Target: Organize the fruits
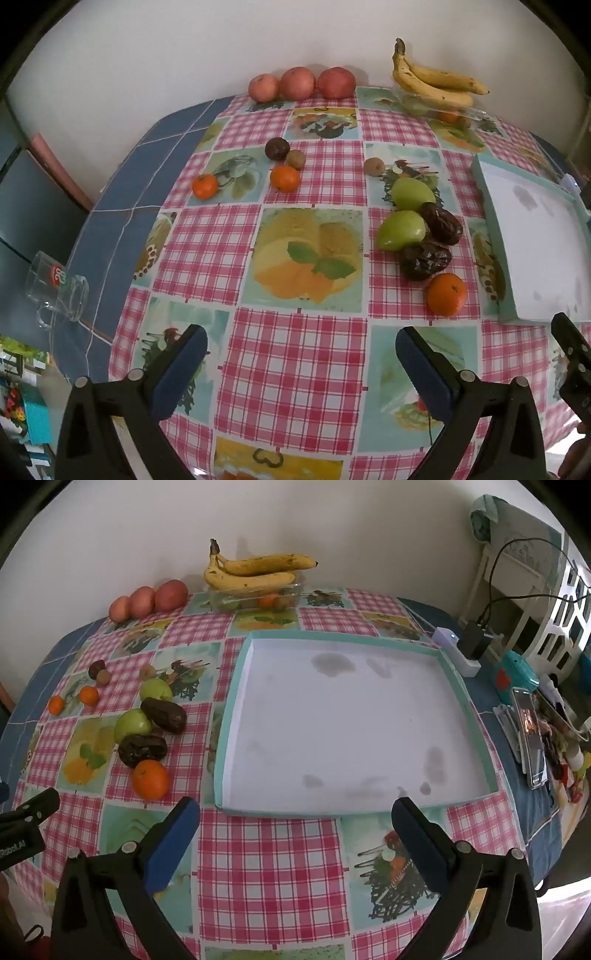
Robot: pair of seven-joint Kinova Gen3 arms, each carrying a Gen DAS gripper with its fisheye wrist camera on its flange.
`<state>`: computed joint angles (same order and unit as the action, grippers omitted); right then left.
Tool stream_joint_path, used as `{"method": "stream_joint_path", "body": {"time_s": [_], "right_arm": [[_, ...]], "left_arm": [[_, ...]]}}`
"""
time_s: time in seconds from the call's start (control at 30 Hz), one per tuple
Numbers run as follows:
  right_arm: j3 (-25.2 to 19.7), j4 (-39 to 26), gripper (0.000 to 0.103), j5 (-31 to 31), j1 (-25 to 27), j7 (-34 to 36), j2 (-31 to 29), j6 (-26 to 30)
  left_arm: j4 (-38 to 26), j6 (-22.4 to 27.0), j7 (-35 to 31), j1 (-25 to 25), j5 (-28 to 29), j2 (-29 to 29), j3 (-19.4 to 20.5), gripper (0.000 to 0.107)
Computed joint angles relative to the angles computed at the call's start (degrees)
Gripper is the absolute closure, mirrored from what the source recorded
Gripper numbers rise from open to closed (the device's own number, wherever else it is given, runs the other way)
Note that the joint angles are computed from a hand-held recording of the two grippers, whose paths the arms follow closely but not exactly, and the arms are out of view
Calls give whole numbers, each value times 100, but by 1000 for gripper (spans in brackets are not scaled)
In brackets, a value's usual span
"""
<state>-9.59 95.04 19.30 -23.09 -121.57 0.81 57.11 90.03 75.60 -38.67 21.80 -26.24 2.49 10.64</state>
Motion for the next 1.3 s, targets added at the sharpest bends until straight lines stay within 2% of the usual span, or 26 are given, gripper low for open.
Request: {"method": "stream_joint_path", "body": {"time_s": [1.3], "right_arm": [[28,-68,0,-69,-30,102,78,105]], "left_arm": [[16,-67,-99,-155,313,-22,-52,4]]}}
